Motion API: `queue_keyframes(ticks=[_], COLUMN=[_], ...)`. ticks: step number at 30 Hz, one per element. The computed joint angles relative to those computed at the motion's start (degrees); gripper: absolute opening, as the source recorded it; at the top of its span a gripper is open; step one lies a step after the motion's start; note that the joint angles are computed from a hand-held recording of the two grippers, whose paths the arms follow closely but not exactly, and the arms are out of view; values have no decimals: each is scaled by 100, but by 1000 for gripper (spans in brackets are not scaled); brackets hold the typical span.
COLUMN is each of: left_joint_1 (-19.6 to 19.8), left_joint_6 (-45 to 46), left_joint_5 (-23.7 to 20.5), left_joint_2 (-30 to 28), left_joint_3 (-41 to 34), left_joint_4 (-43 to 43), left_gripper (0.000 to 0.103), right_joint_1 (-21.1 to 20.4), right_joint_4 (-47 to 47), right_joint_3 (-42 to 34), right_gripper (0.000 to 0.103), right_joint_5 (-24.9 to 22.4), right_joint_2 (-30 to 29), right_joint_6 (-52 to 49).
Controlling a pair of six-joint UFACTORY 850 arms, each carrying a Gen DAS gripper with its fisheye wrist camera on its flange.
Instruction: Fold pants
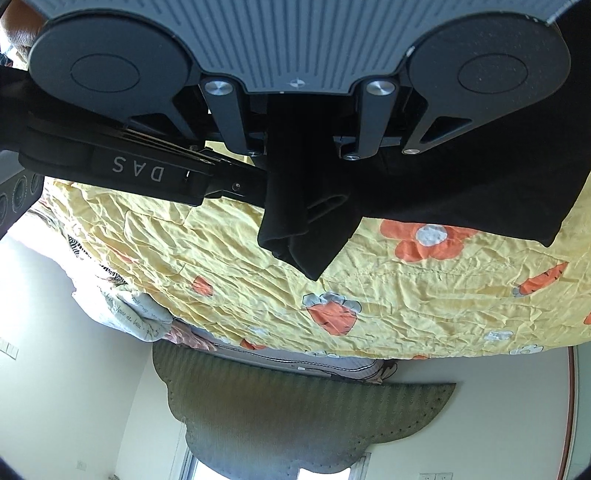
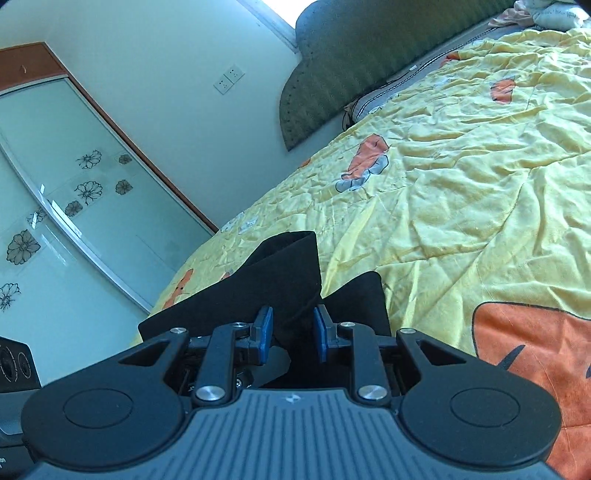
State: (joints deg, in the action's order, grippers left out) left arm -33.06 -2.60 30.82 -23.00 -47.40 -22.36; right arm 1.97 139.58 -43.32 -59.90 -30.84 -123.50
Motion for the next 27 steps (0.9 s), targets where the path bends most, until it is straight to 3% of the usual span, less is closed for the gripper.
queue_keyframes(ticks=[6, 8, 10, 13, 17, 20, 21, 24, 27], left_joint_1=[-201, -230, -188, -139, -186, -103, -36, 196, 718], left_joint_6=[643, 841, 452, -16, 402, 667, 722, 1183, 1017], left_joint_5=[29, -8, -49, -43, 468, 890, 995, 1156, 930], left_joint_2=[-143, -219, -184, 32, 604, 1107, 1261, 1627, 1887], left_joint_3=[-176, -235, -176, 52, 709, 1239, 1396, 1744, 2005], left_joint_4=[-387, -377, 47, 892, 730, 178, 8, -907, -1221], left_gripper=[16, 29, 40, 58, 69, 74, 76, 78, 78], right_joint_1=[-142, -183, -164, -135, -15, 37, 44, 162, 522], right_joint_4=[112, 157, 489, 1191, 2194, 1975, 1755, 1206, 2260], right_joint_3=[124, 130, 198, 418, 807, 917, 891, 692, 518], right_gripper=[29, 34, 45, 46, 46, 49, 57, 63, 65], right_joint_5=[-138, -81, 135, 156, -16, -170, -152, 214, 1199], right_joint_2=[-27, -41, 14, 144, 476, 639, 638, 515, 387], right_joint_6=[17, 72, -55, -455, -1123, -1399, -1435, -1544, -2240])
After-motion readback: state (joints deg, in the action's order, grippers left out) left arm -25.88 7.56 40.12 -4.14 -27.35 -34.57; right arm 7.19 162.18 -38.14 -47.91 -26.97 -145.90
